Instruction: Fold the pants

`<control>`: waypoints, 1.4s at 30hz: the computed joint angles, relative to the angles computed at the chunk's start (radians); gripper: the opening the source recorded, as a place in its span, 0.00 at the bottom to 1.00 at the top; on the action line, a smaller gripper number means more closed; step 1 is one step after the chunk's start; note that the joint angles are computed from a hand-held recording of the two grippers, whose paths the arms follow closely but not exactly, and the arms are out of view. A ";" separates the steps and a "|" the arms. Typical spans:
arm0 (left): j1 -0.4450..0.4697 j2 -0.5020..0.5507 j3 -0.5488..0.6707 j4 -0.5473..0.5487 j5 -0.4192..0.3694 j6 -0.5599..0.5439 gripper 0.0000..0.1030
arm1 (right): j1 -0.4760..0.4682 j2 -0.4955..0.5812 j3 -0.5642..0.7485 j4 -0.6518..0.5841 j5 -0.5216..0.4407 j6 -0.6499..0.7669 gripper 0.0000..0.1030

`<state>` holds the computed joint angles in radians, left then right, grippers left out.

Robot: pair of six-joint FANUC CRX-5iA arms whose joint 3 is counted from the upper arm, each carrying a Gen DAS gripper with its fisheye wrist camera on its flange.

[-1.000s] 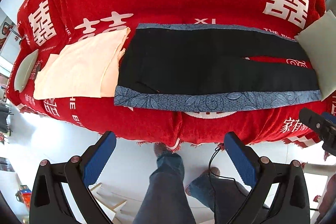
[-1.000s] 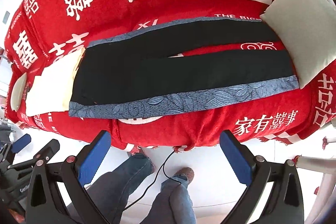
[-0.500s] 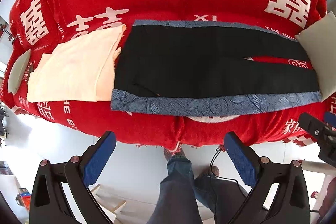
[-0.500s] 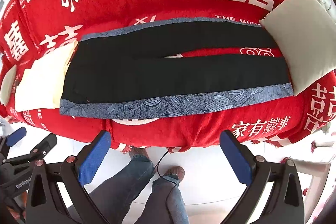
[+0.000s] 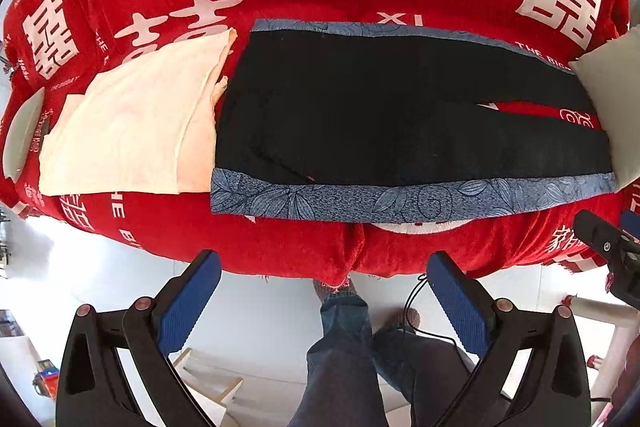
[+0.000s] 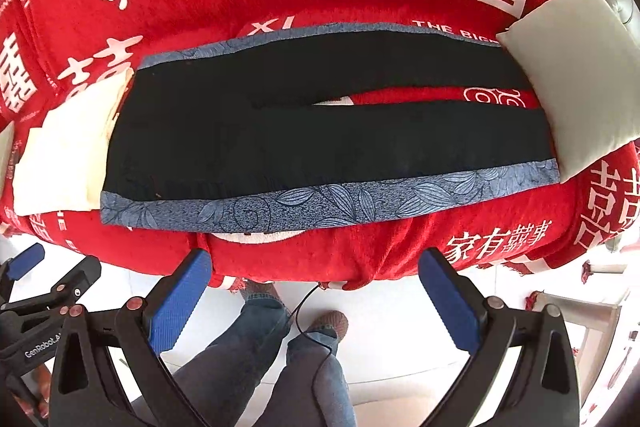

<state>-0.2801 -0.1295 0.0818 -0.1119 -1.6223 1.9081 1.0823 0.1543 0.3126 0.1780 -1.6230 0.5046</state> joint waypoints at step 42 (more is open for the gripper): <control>0.385 -0.100 -0.596 0.494 0.436 -0.172 0.89 | -0.198 -0.055 -0.362 -0.659 0.779 0.099 0.96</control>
